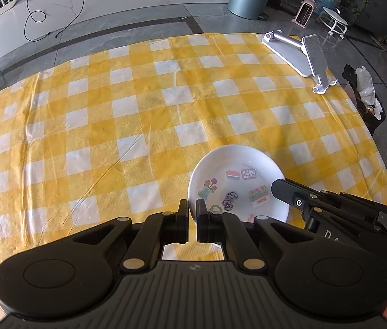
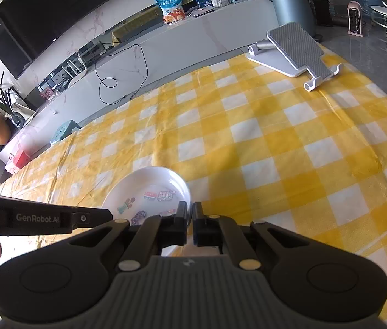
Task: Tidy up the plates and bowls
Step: 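Carry the small white dish with both tools and lower it onto the Fruity plate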
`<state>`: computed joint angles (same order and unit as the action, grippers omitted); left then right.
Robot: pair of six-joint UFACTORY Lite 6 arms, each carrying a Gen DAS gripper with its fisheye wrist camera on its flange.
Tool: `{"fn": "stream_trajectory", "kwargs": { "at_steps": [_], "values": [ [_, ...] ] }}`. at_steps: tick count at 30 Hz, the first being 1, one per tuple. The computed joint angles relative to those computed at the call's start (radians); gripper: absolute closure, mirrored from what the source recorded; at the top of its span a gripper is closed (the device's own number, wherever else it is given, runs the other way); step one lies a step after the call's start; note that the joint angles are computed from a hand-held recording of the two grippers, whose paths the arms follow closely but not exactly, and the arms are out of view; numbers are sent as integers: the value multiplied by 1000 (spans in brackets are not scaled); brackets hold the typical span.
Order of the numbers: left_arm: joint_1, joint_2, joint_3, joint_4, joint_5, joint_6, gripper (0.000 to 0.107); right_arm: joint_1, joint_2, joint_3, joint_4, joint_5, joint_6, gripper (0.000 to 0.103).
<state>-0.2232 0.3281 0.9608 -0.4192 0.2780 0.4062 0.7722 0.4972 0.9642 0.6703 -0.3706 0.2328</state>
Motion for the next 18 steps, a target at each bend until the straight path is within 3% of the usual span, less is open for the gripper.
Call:
{"fn": "stream_trajectory", "kwargs": {
  "at_steps": [6, 11, 18],
  "values": [
    [-55, -298, -206, 259, 30, -320, 102, 120, -179, -166, 116, -87, -41, 103],
    [-102, -616, -408, 300, 67, -458, 102, 269, -376, -319, 330, -189, -129, 103],
    [-293, -1132, -698, 493, 190, -856, 103, 659, -510, -432, 803, -446, -246, 103]
  ]
}}
